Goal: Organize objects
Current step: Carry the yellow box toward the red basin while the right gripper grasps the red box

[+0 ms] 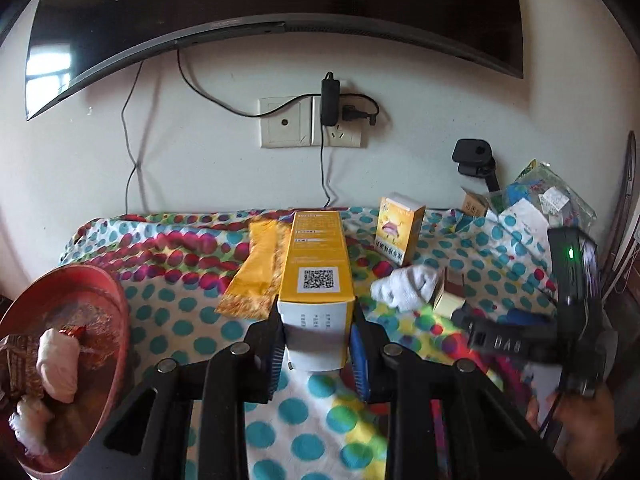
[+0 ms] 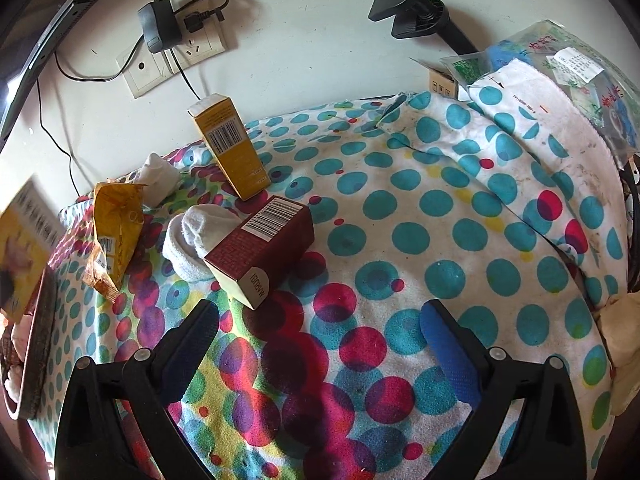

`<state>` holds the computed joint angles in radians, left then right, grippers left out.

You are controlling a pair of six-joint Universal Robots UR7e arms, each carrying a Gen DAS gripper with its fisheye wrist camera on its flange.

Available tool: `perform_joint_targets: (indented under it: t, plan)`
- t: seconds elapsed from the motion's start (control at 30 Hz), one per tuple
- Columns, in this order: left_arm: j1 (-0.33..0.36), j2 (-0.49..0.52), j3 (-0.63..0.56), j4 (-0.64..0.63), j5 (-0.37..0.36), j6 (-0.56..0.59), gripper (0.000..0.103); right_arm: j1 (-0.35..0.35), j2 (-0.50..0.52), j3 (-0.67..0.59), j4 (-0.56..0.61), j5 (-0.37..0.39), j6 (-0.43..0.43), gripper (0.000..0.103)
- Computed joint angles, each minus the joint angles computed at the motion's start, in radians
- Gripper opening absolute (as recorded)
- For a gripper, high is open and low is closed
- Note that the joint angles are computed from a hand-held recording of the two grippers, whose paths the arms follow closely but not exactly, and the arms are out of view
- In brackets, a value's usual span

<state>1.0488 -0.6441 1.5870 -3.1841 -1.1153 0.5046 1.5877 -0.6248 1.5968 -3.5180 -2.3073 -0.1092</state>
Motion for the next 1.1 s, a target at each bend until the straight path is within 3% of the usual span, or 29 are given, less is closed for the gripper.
perform_joint_targets:
  t: [0.27,0.5,0.87,0.93,1.0,1.1]
  plan:
    - [0.051,-0.101,0.18,-0.083,0.063,0.026,0.028,0.016,0.022,-0.031,0.011,-0.046,-0.044,0.101]
    - [0.081,-0.106,0.206,-0.084,0.04,0.007,0.028,0.046,0.082,-0.111,0.026,-0.121,-0.155,0.101]
    - [0.101,-0.162,0.197,-0.133,0.016,-0.011,0.028,0.08,0.205,-0.337,0.126,-0.245,-0.142,0.098]
    - [0.111,-0.172,0.182,-0.127,0.024,-0.024,0.028,0.076,0.206,-0.352,0.163,-0.252,-0.083,0.089]
    - [0.12,-0.18,0.171,-0.131,0.037,-0.027,0.028,0.066,0.184,-0.327,0.181,-0.19,-0.025,0.061]
    - [0.132,-0.192,0.158,-0.136,0.056,-0.03,0.028,0.071,0.209,-0.358,0.164,-0.218,-0.058,0.046]
